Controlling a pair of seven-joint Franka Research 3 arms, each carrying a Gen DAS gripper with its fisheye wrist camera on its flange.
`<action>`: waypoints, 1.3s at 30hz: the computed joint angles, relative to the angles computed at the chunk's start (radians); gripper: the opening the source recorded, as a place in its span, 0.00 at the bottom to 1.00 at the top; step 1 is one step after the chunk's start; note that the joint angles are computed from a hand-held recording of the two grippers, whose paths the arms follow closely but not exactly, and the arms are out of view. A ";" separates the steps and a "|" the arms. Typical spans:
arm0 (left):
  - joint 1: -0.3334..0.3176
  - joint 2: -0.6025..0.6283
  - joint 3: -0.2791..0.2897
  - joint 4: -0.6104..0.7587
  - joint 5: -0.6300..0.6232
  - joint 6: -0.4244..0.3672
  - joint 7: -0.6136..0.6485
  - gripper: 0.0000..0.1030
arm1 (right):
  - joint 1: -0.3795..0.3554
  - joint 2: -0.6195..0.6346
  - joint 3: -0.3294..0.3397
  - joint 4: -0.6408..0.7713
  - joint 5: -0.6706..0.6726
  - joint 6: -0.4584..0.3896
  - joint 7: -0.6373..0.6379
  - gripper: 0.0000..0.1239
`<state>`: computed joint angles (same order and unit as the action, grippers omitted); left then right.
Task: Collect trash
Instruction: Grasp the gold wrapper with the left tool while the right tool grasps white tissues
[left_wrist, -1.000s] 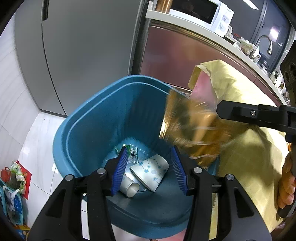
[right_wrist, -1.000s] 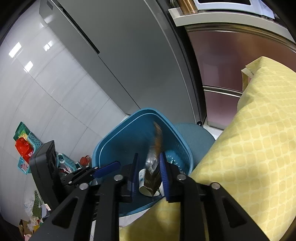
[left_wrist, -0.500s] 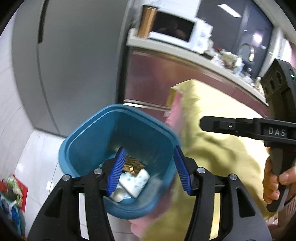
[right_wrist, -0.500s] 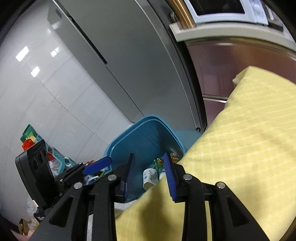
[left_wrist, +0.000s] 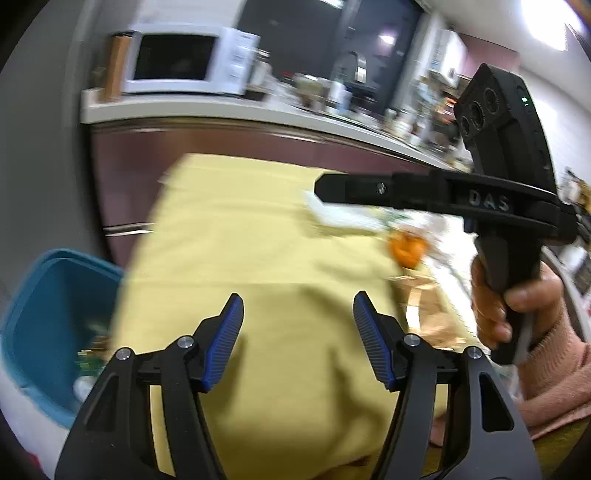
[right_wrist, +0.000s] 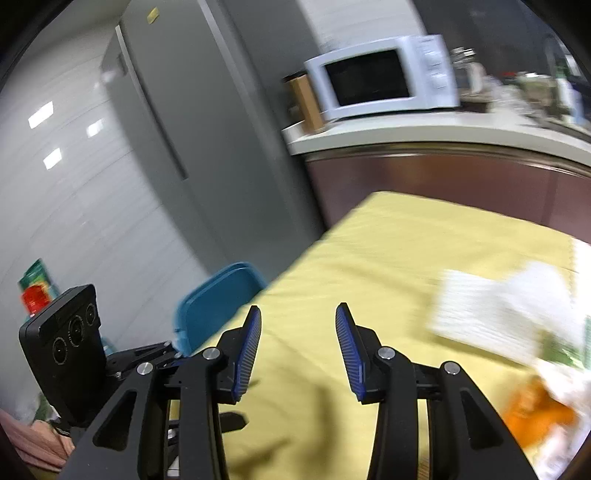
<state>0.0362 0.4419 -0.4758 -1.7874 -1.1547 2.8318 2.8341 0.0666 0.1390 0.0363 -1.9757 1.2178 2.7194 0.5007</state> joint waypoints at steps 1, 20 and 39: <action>-0.007 0.003 -0.005 0.000 0.008 -0.017 -0.005 0.61 | -0.008 -0.015 -0.006 -0.021 0.014 0.013 -0.007 0.32; -0.137 0.185 -0.010 0.182 0.436 -0.160 -0.348 0.66 | -0.111 -0.116 -0.123 -0.234 0.241 0.284 -0.113 0.42; -0.097 0.242 -0.080 0.220 0.629 -0.153 -0.493 0.17 | -0.129 -0.037 -0.085 -0.200 0.053 0.277 -0.026 0.14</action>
<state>-0.0606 0.6840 -0.5556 -1.5678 -0.5260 2.6793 2.3415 -0.0628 0.1023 -0.0485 -2.1756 1.2706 2.9962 0.4745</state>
